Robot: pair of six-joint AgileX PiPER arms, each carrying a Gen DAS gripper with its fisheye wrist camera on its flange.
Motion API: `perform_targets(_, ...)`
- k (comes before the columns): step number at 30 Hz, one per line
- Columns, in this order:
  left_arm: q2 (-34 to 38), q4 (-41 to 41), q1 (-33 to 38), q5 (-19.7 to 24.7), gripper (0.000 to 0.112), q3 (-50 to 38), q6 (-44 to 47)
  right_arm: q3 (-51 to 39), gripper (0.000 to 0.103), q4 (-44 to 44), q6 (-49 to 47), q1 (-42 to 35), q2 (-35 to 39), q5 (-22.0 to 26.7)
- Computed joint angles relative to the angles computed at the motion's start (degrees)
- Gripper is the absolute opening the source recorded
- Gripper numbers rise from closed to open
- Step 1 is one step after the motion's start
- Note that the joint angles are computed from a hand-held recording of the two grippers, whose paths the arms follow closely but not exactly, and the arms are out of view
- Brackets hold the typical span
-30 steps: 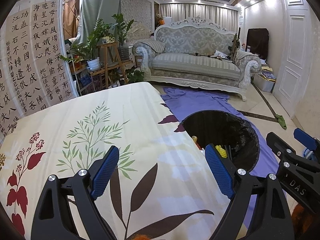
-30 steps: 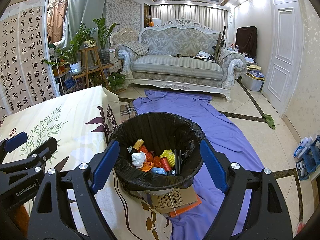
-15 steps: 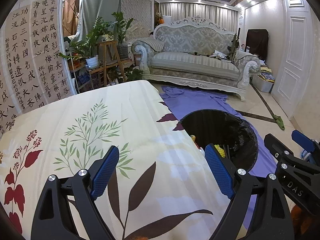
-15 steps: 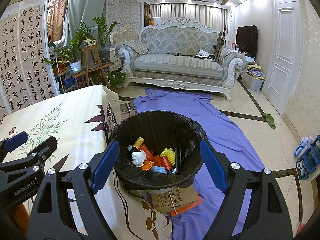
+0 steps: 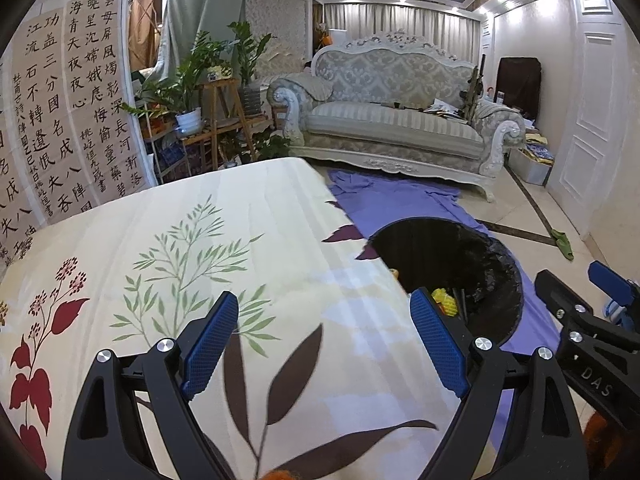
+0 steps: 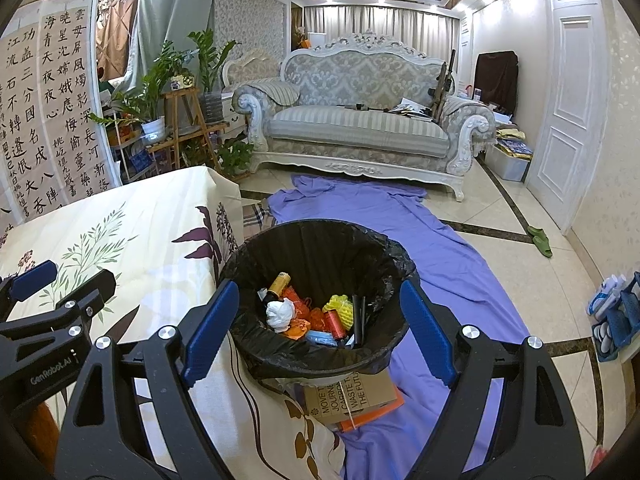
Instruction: Collect trash
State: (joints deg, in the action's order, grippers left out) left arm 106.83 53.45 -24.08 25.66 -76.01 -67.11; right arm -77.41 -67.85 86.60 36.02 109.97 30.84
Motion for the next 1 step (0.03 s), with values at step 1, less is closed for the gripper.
perform_targets(1,0.0,-0.5,0.6,-0.1,0.085,0.1,0.4,-0.5,0.081,0.4,-0.5,0.3,0.5,0.0)
